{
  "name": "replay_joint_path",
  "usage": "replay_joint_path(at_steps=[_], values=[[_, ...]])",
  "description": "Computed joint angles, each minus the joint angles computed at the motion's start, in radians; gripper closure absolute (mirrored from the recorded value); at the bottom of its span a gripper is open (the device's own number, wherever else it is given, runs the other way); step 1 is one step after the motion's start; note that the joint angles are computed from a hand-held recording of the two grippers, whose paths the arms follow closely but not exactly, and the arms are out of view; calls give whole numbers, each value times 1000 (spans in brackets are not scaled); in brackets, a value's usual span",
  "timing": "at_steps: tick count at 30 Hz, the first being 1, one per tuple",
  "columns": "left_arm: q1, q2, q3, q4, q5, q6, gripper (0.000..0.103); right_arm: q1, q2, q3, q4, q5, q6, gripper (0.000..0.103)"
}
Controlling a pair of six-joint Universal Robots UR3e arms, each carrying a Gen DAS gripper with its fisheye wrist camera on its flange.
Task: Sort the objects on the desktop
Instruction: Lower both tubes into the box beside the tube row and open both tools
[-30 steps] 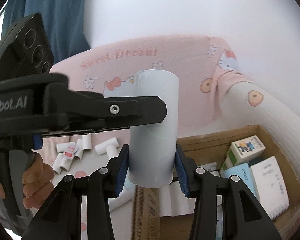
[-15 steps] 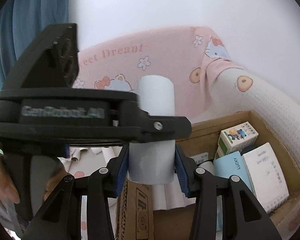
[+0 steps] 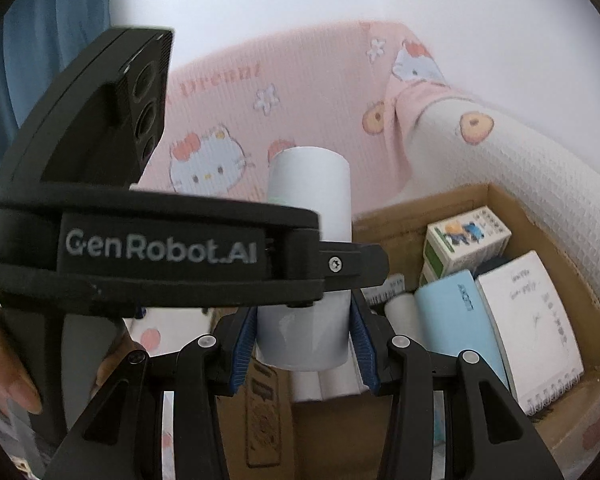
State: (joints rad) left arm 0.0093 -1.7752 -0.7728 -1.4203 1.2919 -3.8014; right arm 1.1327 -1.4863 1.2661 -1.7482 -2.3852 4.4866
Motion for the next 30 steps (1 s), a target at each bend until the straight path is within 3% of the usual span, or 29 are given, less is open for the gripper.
replay_joint_path(at_steps=[5, 11, 15, 17, 22, 26, 30], values=[[3, -78, 115, -78, 0, -2, 57, -9, -51, 103, -81, 12, 46, 62], [28, -163, 246, -178, -26, -9, 57, -111, -117, 133, -90, 144, -75, 62], [51, -177, 235, -206, -64, -14, 57, -214, -194, 219, -154, 292, -228, 62], [57, -213, 291, -279, -83, -13, 57, -270, -237, 267, -185, 378, -272, 62], [76, -238, 304, -326, -144, -27, 57, -526, -394, 389, -183, 750, -406, 62], [59, -322, 455, -415, -124, -15, 57, -633, -429, 388, -98, 878, -540, 62], [68, -293, 354, -368, -129, -57, 57, -720, -446, 411, -61, 975, -612, 62]])
